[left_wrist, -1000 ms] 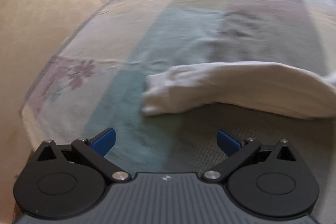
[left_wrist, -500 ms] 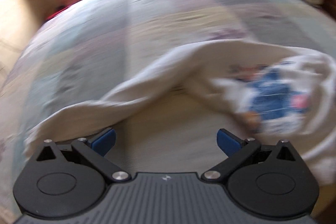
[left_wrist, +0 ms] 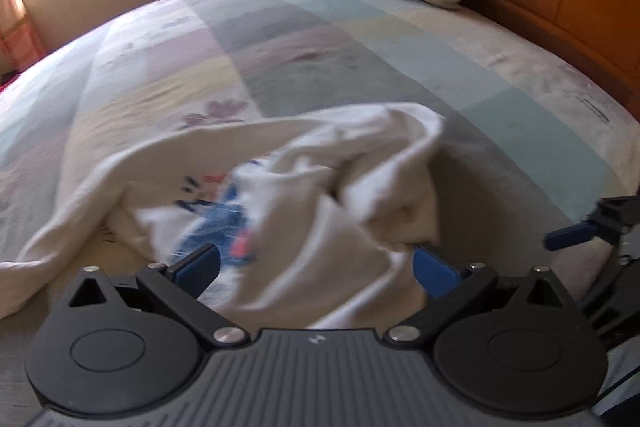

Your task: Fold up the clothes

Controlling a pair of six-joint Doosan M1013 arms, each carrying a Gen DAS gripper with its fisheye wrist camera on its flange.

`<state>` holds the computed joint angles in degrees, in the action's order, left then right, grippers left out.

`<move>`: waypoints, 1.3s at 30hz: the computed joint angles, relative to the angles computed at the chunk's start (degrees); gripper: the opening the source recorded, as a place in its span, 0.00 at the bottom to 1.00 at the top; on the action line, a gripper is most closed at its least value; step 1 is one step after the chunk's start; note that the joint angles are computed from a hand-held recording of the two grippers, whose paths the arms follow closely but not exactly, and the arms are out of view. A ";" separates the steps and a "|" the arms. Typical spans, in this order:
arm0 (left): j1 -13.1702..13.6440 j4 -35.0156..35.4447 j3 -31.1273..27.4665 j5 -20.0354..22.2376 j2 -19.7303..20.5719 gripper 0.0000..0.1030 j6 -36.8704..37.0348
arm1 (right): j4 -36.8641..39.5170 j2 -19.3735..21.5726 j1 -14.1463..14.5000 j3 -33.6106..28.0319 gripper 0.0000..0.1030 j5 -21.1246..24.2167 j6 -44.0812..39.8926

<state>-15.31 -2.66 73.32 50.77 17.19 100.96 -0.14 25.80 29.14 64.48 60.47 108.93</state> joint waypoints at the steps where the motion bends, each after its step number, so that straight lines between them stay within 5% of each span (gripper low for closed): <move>1: -0.52 1.45 0.31 -0.07 -0.05 0.99 -1.53 | -0.60 0.04 0.00 0.22 1.00 0.17 0.24; 16: -2.02 6.17 4.65 -2.05 -2.81 0.99 -11.36 | -8.76 -0.18 0.66 3.90 1.00 -11.38 -3.27; 24: -0.71 3.76 5.16 -2.31 -2.70 0.99 -11.92 | -9.71 3.37 0.82 -0.45 1.00 -14.12 -3.16; 30: 0.09 2.62 5.74 -2.74 -2.92 0.99 -12.26 | -24.41 5.69 2.18 -0.81 1.00 -17.60 10.14; 35: 0.42 2.32 5.83 -2.29 -2.62 0.99 -12.54 | -18.64 4.92 0.68 1.71 1.00 -22.18 10.83; 39: 0.36 2.15 5.70 -1.97 -2.48 0.99 -12.56 | -16.94 5.42 0.47 0.38 1.00 -20.54 8.26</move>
<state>-14.96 -0.51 79.02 48.81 14.71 88.41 -17.08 31.22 29.60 64.86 39.93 117.19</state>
